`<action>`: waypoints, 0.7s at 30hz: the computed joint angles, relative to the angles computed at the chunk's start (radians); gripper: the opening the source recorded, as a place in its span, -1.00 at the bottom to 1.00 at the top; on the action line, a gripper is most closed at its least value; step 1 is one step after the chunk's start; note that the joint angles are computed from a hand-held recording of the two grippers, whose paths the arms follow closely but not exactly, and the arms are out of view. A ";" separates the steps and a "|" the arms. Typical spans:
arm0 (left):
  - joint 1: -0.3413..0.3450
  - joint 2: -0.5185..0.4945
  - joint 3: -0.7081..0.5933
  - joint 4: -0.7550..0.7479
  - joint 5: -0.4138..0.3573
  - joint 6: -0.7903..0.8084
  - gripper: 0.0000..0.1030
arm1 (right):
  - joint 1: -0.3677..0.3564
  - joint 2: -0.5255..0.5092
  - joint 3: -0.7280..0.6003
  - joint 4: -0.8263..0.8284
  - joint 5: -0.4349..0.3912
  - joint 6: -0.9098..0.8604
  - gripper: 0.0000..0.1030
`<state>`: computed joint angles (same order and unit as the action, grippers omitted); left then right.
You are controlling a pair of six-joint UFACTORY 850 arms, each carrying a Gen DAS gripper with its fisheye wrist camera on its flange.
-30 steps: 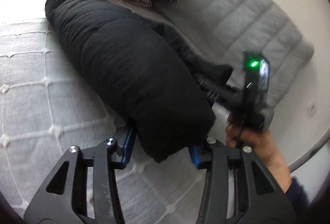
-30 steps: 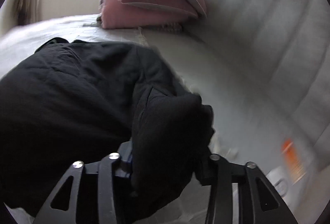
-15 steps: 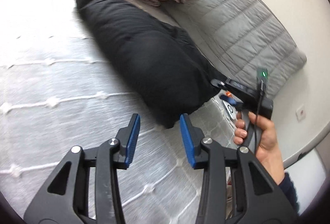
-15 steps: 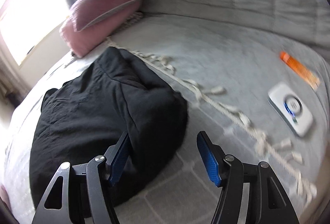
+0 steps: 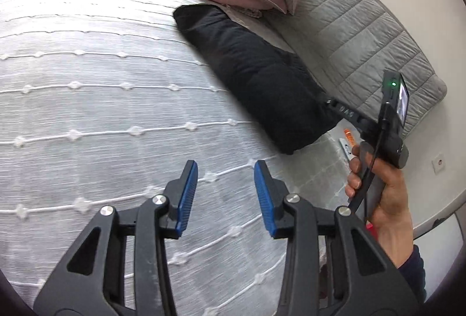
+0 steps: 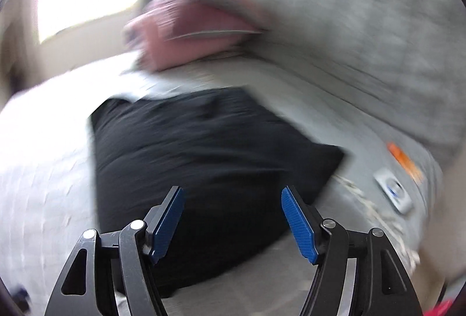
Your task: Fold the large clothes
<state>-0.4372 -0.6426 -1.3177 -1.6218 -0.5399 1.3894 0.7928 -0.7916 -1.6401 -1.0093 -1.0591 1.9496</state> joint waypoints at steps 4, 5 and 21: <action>0.019 -0.012 -0.004 0.022 0.011 -0.018 -0.20 | 0.001 -0.080 -0.079 0.007 0.030 -0.101 0.17; 0.023 -0.019 -0.007 0.023 0.010 -0.020 -0.20 | -0.005 -0.070 -0.057 0.016 0.075 -0.083 0.17; 0.012 -0.005 0.011 0.097 0.021 -0.043 -0.20 | -0.063 0.030 0.163 0.012 0.078 0.065 0.33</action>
